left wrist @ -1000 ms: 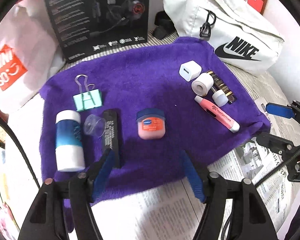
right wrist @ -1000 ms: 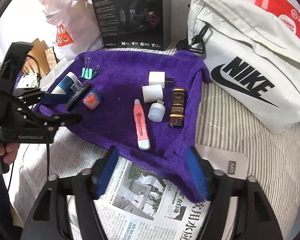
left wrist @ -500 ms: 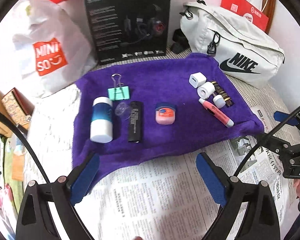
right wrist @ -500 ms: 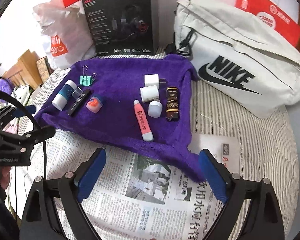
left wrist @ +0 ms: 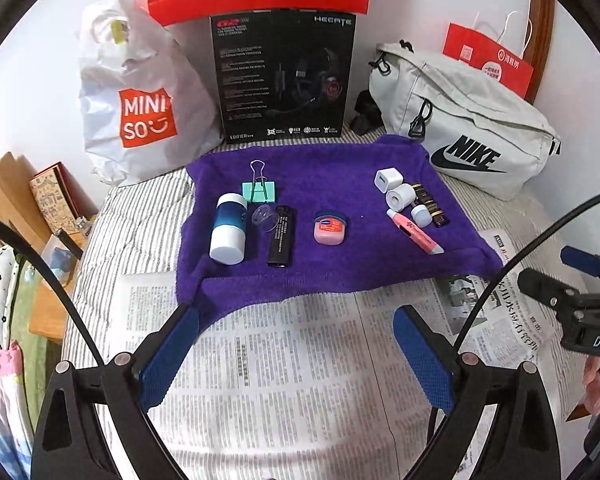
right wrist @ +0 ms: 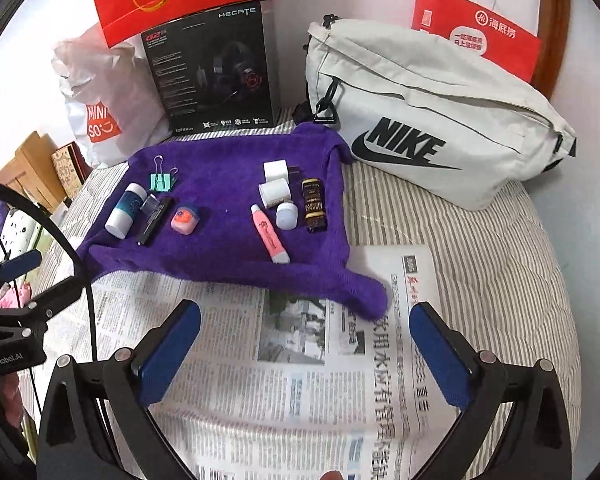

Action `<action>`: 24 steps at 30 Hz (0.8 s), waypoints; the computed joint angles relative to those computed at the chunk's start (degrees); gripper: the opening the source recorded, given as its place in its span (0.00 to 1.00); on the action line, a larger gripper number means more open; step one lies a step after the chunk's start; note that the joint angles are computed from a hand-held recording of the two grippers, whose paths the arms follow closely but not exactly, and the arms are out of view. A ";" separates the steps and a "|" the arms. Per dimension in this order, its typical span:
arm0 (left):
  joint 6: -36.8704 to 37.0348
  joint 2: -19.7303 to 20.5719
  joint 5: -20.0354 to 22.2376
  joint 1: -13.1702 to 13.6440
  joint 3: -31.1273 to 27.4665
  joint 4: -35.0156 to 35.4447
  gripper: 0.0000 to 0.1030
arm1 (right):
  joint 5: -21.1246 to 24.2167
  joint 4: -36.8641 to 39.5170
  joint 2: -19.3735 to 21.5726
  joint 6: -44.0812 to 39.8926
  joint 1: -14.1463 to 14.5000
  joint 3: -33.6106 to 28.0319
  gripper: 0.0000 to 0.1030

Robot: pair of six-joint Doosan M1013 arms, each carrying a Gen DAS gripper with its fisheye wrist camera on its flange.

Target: Organize rigid objects

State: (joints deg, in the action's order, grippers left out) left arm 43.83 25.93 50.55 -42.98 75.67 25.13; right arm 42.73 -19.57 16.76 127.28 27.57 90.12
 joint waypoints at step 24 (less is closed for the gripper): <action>-5.17 -2.64 0.20 -1.45 2.58 3.09 0.96 | -0.99 -1.87 -3.31 2.21 1.34 2.99 1.00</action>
